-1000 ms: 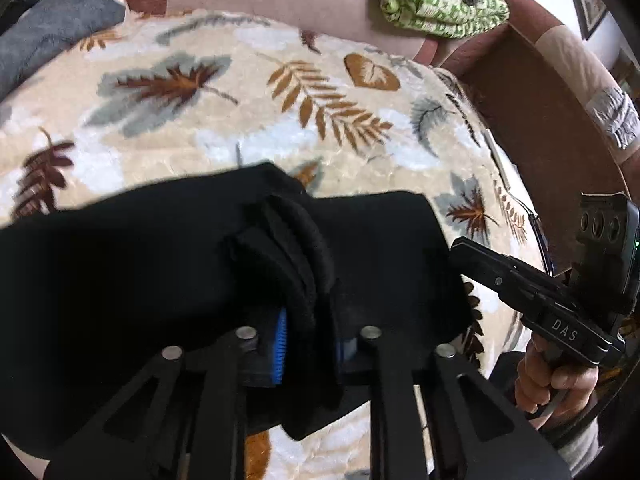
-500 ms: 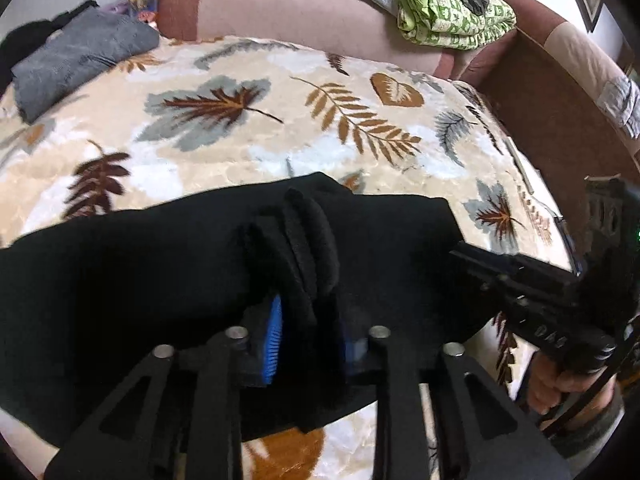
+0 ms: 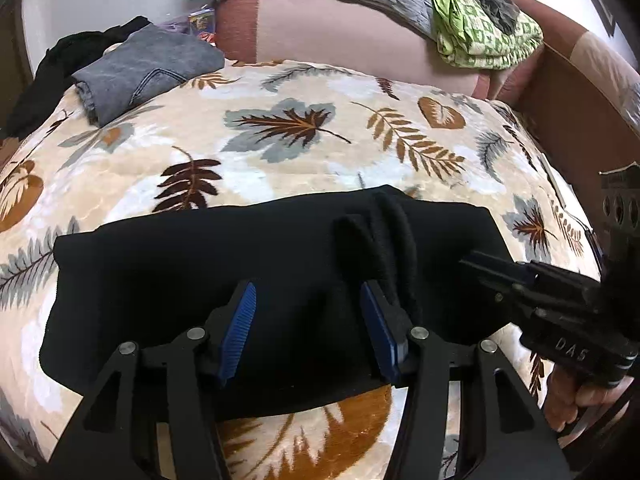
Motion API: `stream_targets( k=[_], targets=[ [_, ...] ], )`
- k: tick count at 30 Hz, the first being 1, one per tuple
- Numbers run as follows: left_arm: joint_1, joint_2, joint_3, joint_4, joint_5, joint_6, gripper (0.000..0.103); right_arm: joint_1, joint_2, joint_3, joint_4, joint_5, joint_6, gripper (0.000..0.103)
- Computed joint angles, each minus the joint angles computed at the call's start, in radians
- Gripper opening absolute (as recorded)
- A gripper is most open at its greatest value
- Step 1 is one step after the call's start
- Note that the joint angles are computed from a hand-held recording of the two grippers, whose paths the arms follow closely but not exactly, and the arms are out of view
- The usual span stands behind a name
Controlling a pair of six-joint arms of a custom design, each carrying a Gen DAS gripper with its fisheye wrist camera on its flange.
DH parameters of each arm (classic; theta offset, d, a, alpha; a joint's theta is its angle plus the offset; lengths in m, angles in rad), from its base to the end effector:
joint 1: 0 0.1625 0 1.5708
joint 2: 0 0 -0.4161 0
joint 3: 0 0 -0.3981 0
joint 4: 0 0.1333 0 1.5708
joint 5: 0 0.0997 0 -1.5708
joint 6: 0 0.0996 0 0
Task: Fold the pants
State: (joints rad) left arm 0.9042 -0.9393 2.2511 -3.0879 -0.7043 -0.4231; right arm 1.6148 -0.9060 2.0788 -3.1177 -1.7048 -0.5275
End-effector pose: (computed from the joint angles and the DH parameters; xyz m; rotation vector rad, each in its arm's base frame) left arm -0.1190 -0.4896 0.0707 0.1769 2.3821 -0.7822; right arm 0.1436 -0.5341 0.0676 0.7778 -2.7775 0.4836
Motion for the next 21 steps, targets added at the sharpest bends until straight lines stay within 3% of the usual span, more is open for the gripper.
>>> stream_targets(
  k=[5, 10, 13, 19, 21],
  targets=[
    [0.01, 0.008, 0.005, 0.001, 0.009, -0.013, 0.054, 0.003, 0.05, -0.024, 0.01, -0.034, 0.015, 0.029],
    [0.009, -0.014, 0.03, 0.008, 0.021, -0.042, 0.054, 0.011, 0.024, -0.019, 0.027, -0.026, 0.024, 0.03],
    [-0.001, -0.026, 0.047, 0.004, 0.049, -0.05, 0.057, 0.011, 0.019, -0.013, 0.043, -0.002, 0.023, 0.031],
    [-0.019, -0.075, 0.092, 0.012, 0.083, -0.093, 0.064, 0.038, 0.045, -0.017, 0.017, -0.057, 0.016, 0.032],
    [-0.025, -0.094, 0.112, 0.009, 0.095, -0.107, 0.068, 0.046, 0.036, -0.019, 0.02, -0.032, 0.016, 0.032]
  ],
)
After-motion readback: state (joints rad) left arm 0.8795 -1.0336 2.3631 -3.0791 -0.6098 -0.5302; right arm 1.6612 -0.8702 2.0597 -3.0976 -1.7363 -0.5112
